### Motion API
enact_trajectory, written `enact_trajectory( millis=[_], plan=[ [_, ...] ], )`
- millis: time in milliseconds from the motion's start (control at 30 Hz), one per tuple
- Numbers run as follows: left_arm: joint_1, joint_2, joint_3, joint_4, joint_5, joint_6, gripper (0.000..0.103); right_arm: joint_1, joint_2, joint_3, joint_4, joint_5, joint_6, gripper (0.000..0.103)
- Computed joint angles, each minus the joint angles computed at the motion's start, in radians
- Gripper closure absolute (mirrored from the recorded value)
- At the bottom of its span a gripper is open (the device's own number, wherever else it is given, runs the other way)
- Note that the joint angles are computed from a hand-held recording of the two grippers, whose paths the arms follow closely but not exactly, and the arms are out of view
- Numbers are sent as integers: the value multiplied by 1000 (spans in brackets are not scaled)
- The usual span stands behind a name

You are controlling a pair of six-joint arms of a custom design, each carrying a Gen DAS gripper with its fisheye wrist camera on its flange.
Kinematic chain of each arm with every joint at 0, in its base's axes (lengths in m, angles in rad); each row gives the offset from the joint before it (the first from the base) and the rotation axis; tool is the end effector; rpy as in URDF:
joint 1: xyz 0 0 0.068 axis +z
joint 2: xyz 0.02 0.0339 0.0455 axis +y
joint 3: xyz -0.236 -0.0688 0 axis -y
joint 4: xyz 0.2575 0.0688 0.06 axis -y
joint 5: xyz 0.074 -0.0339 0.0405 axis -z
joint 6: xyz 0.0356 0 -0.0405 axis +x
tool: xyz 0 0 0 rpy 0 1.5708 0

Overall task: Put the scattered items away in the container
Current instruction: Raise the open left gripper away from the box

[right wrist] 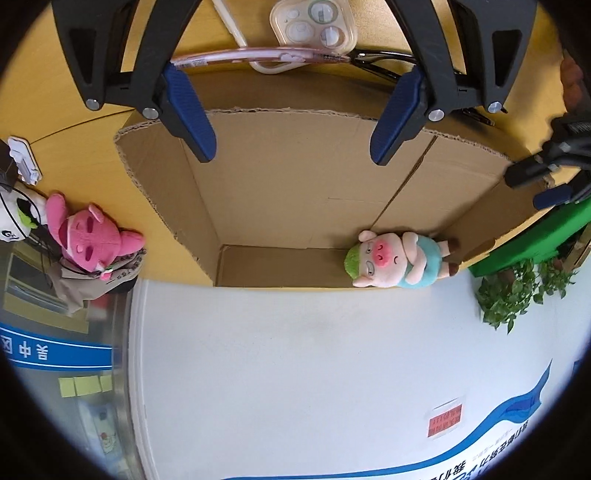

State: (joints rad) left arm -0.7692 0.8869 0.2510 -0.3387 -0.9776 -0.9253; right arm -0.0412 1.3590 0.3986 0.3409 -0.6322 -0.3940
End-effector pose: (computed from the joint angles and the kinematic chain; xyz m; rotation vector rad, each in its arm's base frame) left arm 0.1401 -0.0945 0.1141 -0.4899 2.0018 0.2478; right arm 0.2514 0.0107 0.1080 -0.7022 1.9645 0.4282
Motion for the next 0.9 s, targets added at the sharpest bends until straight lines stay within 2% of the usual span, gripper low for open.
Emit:
enact_trajectory(
  millis=[133,300,567,900],
  plan=[
    [7,-8,-9,13,15,5,0,-6,8,5,-8,-24,-8,12],
    [-1,19,0,13,10,-20,0,3,3,-5,4,-9,-5,11],
    [46,-68,-55,74,92,26,0,7,0,-9,8,-4,-1,11],
    [41,-45,-46,77,84,21,0,7,2,-7,6,-6,-2,11]
  ],
)
